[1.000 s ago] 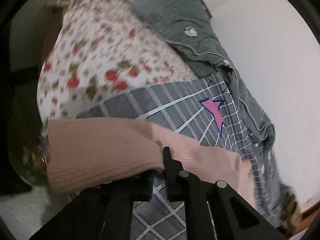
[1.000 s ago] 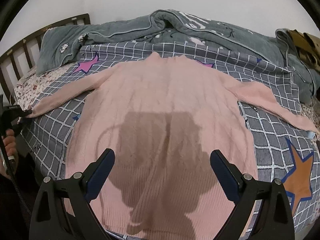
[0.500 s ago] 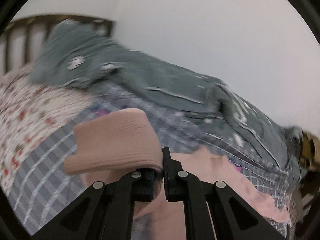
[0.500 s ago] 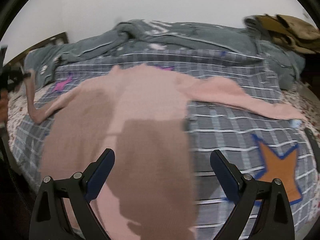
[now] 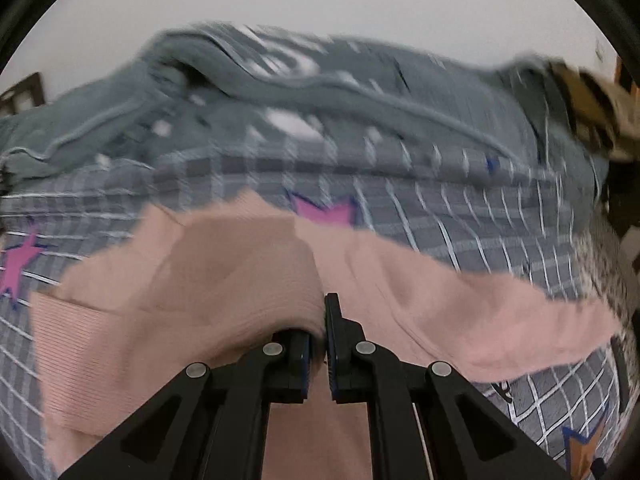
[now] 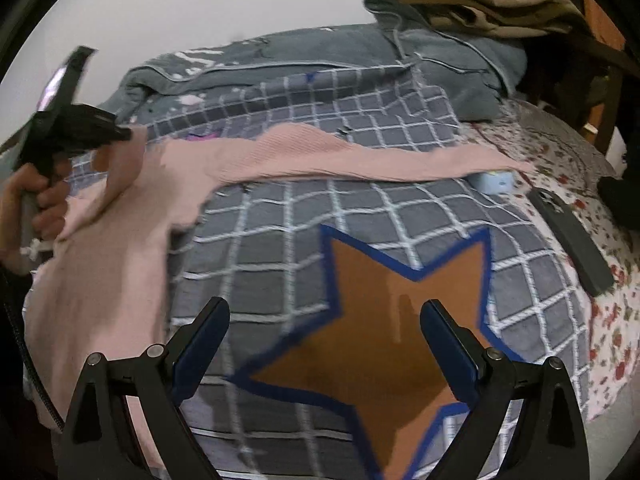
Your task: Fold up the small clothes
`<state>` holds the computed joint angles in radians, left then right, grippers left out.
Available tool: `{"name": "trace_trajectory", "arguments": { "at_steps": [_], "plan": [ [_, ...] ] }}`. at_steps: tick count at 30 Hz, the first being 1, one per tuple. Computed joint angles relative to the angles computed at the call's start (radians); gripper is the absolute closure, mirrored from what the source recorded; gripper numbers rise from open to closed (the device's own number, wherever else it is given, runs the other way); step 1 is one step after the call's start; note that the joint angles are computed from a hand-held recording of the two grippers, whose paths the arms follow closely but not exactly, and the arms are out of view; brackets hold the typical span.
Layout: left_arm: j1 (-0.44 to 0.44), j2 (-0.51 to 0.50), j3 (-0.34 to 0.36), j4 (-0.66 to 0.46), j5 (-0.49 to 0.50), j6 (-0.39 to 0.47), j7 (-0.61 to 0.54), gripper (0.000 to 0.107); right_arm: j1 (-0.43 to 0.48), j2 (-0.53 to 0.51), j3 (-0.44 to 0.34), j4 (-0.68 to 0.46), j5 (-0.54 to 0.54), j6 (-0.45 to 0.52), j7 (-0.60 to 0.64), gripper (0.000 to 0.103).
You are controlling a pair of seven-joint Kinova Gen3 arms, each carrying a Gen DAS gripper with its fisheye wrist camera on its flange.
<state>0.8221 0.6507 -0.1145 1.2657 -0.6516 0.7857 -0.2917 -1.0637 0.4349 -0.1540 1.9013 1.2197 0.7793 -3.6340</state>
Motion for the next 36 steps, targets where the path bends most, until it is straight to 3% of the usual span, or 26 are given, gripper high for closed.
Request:
{"name": "trace_trajectory", "arguments": {
  "at_steps": [5,9,10,11,12,16,21,23,27,32,34,35,36],
  "plan": [
    [-0.012,0.037,0.036,-0.044,0.053,-0.010,-0.073,0.096,0.018,-0.003,0.001,0.022,0.035,-0.060,-0.048,0.008],
    [-0.058,0.003,0.115,-0.008,0.049,-0.003,-0.128,0.061,0.024,0.014,-0.002,0.008,0.067,-0.114,-0.064,0.008],
    [-0.047,-0.012,0.099,0.019,0.033,-0.017,-0.104,0.052,0.019,0.020,-0.003,-0.001,0.065,-0.113,-0.054,0.008],
    [-0.024,-0.038,0.065,0.065,0.009,-0.047,-0.063,0.029,0.013,0.025,-0.004,-0.010,0.062,-0.112,-0.042,0.008],
    [0.009,-0.068,0.019,0.111,-0.007,-0.069,-0.023,0.020,0.005,0.032,-0.005,-0.024,0.058,-0.109,-0.022,0.008],
    [0.125,-0.184,-0.139,0.296,-0.093,-0.107,0.140,0.020,-0.031,0.042,0.002,-0.053,0.068,-0.109,0.002,0.008],
    [0.093,-0.333,-0.148,0.523,-0.206,-0.092,0.308,0.020,-0.066,0.058,0.007,-0.085,0.066,-0.104,0.011,0.008],
    [0.078,-0.387,-0.158,0.613,-0.240,-0.124,0.357,0.020,-0.078,0.063,0.009,-0.093,0.058,-0.102,0.010,0.008],
    [-0.034,-0.478,-0.145,0.755,-0.251,-0.232,0.382,0.022,-0.098,0.069,0.016,-0.081,0.079,-0.126,-0.040,0.008],
    [-0.161,-0.477,-0.138,0.822,-0.293,-0.415,0.385,0.027,-0.089,0.088,0.011,-0.104,0.022,-0.140,-0.014,0.011],
    [-0.234,-0.452,-0.101,0.816,-0.262,-0.455,0.357,0.034,-0.094,0.096,0.016,-0.129,-0.030,-0.124,0.034,0.011],
    [-0.281,-0.439,-0.067,0.808,-0.222,-0.470,0.318,0.044,-0.102,0.100,0.021,-0.143,-0.052,-0.111,0.059,0.011],
    [-0.327,-0.421,-0.038,0.805,-0.183,-0.501,0.278,0.061,-0.107,0.103,0.028,-0.153,-0.068,-0.106,0.077,0.011]
  ]
}}
